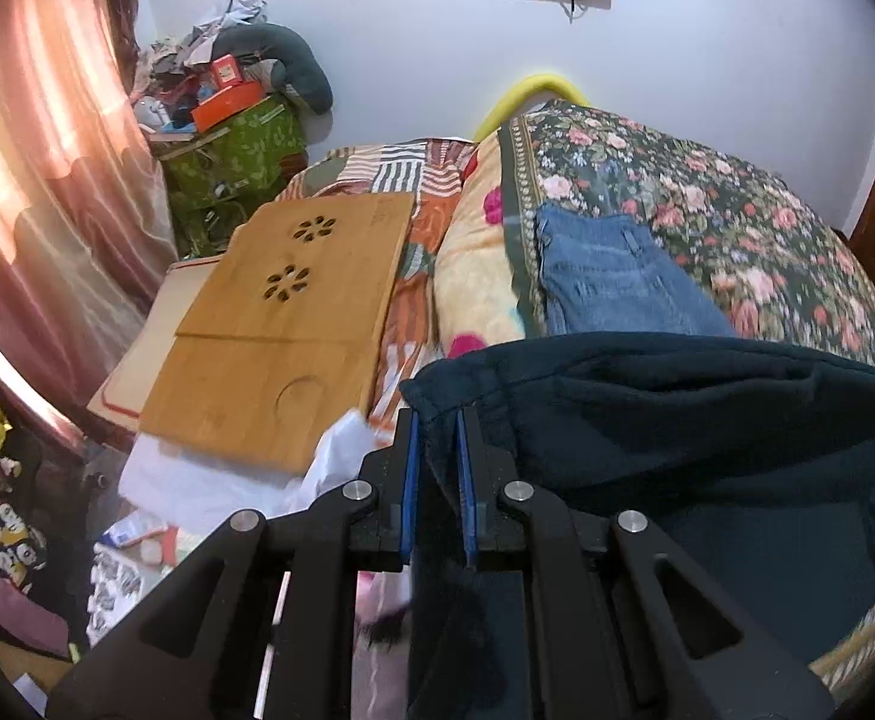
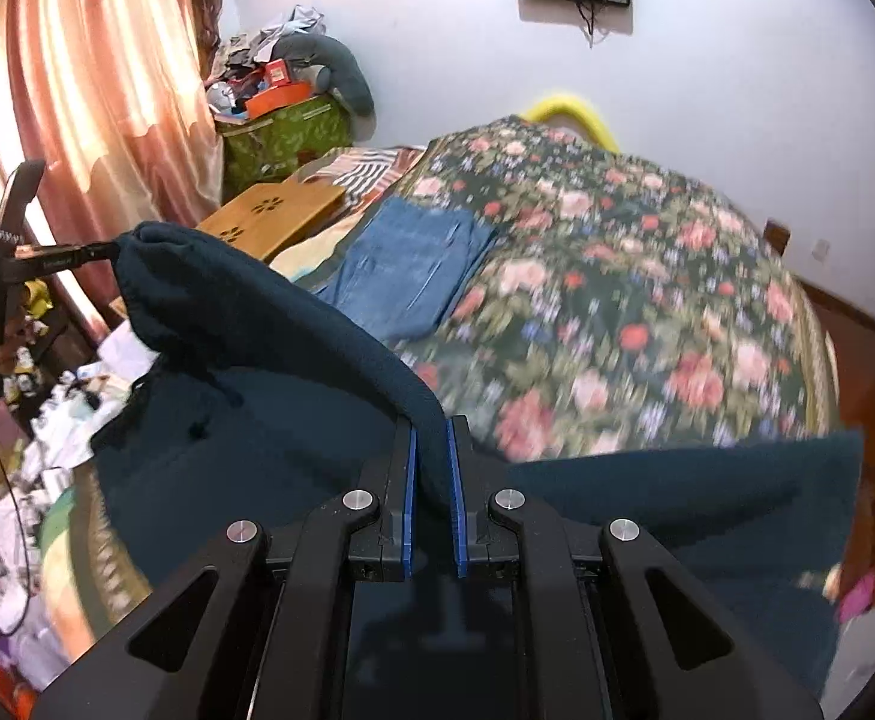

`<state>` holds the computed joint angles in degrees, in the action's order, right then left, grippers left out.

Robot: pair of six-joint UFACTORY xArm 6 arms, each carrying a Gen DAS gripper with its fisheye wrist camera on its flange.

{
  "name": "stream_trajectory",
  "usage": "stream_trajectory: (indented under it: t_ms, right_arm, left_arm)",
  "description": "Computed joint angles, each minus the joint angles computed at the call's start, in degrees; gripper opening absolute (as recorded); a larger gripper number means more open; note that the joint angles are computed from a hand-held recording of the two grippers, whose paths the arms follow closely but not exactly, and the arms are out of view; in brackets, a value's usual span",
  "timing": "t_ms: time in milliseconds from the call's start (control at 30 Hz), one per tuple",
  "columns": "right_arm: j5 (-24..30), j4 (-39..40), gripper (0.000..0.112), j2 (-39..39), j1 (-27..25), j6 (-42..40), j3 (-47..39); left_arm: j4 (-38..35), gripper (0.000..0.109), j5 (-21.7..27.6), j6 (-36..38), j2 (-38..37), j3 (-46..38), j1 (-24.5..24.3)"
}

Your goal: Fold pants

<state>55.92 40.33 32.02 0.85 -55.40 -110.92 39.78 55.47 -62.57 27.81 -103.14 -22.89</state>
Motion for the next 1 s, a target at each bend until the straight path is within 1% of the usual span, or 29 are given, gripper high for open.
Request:
stream_trajectory:
  t_ms: [67,100,133,200,333,367,400,467,533,567,633,667,733,767,800,833,867,900,933,1000]
  right_arm:
    - [-0.9,0.9,0.008,-3.9,-0.3,-1.4,6.4]
    - [-1.3,1.1,0.008,-5.5,-0.4,-2.1,9.3]
    - [-1.9,1.1,0.008,-7.2,-0.3,-2.5,12.0]
    - [-2.7,0.9,0.008,-9.4,-0.4,-2.8,16.4]
    - [-4.7,0.3,0.009,-13.2,-0.2,-2.3,24.3]
    - [-5.1,0.3,0.009,-14.1,-0.2,-2.0,26.0]
    - [-5.7,-0.1,0.009,-14.9,0.1,-1.7,27.7]
    - [-7.4,-1.7,0.009,-16.0,0.7,-1.1,30.2]
    - [-9.8,-1.6,0.012,-17.2,1.2,-1.7,32.0]
    - [-10.0,-2.2,0.012,-17.5,1.3,-1.2,32.2]
    - [-9.7,-4.2,0.015,-17.4,1.3,1.3,31.4]
    - [-8.7,-4.8,0.017,-16.8,0.7,2.8,30.1]
    - [-7.8,-4.7,0.026,-16.7,0.0,3.8,29.4]
    - [-6.9,-4.6,0.028,-16.3,-0.8,4.3,28.2]
    - [-6.9,-4.4,0.029,-16.3,-1.2,4.7,27.8]
    - [-8.0,-4.5,0.030,-16.5,-1.7,5.4,27.6]
    - [-8.9,-4.7,0.032,-16.6,-2.0,5.9,27.5]
    - [-9.8,-4.5,0.037,-16.5,-2.8,6.2,26.8]
    - [-10.4,-3.9,0.045,-16.2,-3.6,6.4,26.0]
    - [-12.1,-2.8,0.052,-15.5,-5.1,7.0,24.5]
  left_arm:
    - [1.2,0.011,0.2,-2.4,-3.2,5.3,-1.3]
    - [3.1,0.011,0.7,-5.0,-5.1,8.7,-2.4]
    - [4.1,0.011,0.2,-6.8,-6.4,11.3,-2.9]
    - [4.1,0.011,0.7,-9.0,-7.8,14.9,-4.1]
    - [1.1,0.009,-2.0,-13.4,-10.1,22.7,-5.1]
    - [-0.2,0.004,-3.6,-14.2,-10.8,24.9,-5.0]
    - [-1.2,0.004,-5.4,-15.0,-11.4,26.9,-5.0]
    - [-2.8,0.004,-8.2,-16.0,-12.3,29.5,-4.8]
    - [-2.4,0.004,-9.5,-17.1,-13.2,30.8,-5.1]
    - [-1.8,0.004,-10.0,-17.7,-13.7,31.1,-5.2]
    - [-0.2,0.004,-9.4,-18.4,-14.5,30.4,-5.8]
    - [0.8,0.005,-7.8,-18.0,-14.3,29.0,-6.3]
    - [2.3,0.012,-5.6,-17.5,-13.9,26.7,-7.0]
    - [2.4,0.020,-4.8,-16.6,-13.1,24.8,-7.1]
    - [2.2,0.031,-5.0,-15.9,-12.4,23.4,-6.9]
    - [2.0,0.038,-5.0,-15.1,-11.6,21.7,-6.8]
    - [1.9,0.049,-5.1,-14.5,-10.4,19.8,-6.8]
    - [1.9,0.056,-5.1,-13.9,-9.7,18.4,-6.7]
    - [2.0,0.059,-4.8,-12.9,-7.7,15.3,-6.7]
    - [1.7,0.062,-3.9,-10.6,-3.8,9.4,-6.9]
